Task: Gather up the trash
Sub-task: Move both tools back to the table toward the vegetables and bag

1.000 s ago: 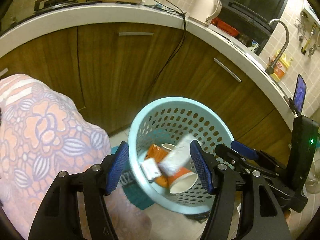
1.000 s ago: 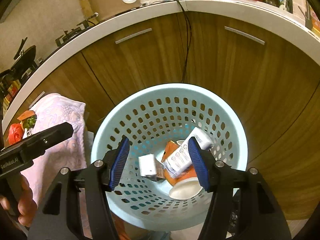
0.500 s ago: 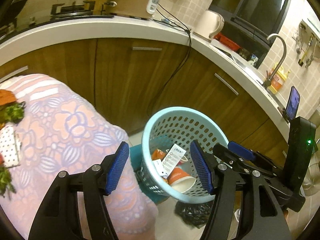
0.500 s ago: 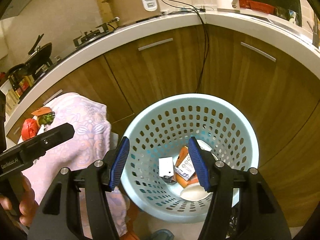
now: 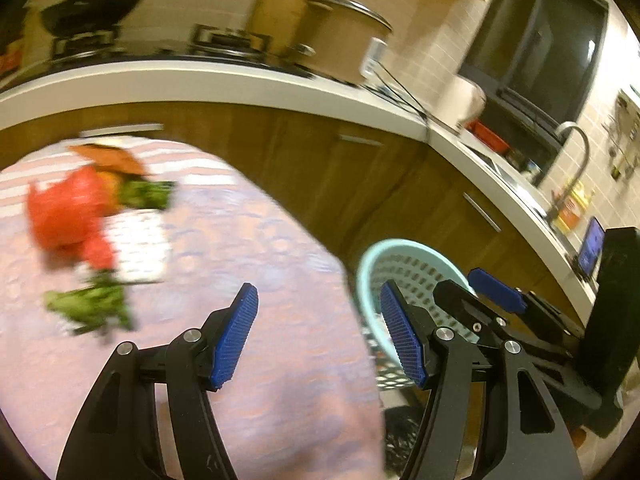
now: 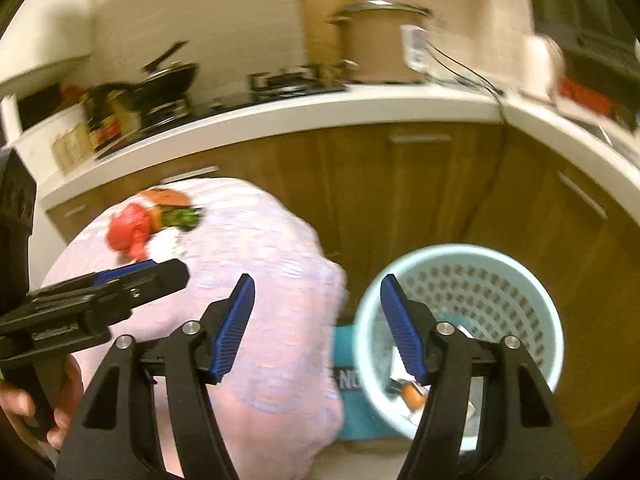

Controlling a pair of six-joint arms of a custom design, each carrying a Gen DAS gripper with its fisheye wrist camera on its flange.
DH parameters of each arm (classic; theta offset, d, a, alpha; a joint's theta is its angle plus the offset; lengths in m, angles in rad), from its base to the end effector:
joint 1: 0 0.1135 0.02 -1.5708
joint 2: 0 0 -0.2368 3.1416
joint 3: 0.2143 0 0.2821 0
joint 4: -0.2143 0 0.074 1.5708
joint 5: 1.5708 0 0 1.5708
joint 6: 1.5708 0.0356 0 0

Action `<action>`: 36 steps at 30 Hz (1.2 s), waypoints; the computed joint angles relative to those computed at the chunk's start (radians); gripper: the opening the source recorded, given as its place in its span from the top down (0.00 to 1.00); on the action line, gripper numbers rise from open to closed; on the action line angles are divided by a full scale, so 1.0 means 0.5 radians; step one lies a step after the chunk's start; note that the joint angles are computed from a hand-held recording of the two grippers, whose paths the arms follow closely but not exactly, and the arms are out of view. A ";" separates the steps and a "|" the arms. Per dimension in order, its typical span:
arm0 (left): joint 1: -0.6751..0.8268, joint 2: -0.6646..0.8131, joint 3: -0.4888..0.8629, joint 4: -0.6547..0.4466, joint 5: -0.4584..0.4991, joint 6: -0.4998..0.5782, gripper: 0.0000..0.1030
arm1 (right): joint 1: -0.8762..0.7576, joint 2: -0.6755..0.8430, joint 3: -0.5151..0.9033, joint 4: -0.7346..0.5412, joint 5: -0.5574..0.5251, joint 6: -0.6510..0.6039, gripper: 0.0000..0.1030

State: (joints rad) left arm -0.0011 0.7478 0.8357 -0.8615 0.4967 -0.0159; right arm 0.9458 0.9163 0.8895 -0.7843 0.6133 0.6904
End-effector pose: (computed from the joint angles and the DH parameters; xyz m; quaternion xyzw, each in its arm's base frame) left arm 0.1910 -0.0172 0.2849 0.0888 0.8940 -0.2297 0.3743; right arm 0.1477 0.1697 0.2792 -0.0017 0.8924 0.0663 0.4463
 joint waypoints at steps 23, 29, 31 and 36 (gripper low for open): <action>1.079 0.719 0.209 -0.113 0.179 0.723 0.34 | 0.030 1.222 0.555 0.561 -0.478 -0.034 0.67; 1.011 0.747 0.224 0.153 0.051 0.647 0.31 | -0.059 1.157 0.469 0.622 -0.630 0.028 0.67; 1.033 0.881 0.313 0.094 0.094 0.658 0.31 | -0.060 1.169 0.480 0.616 -0.634 0.025 0.67; 1.060 0.983 0.347 -0.017 0.269 0.755 0.31 | -0.044 1.180 0.495 0.611 -0.609 0.009 0.67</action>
State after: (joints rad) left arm 0.5290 1.2395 1.0094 -0.8699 0.6314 0.3616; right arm 0.9241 1.5064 1.1373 -0.4788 0.3087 0.6947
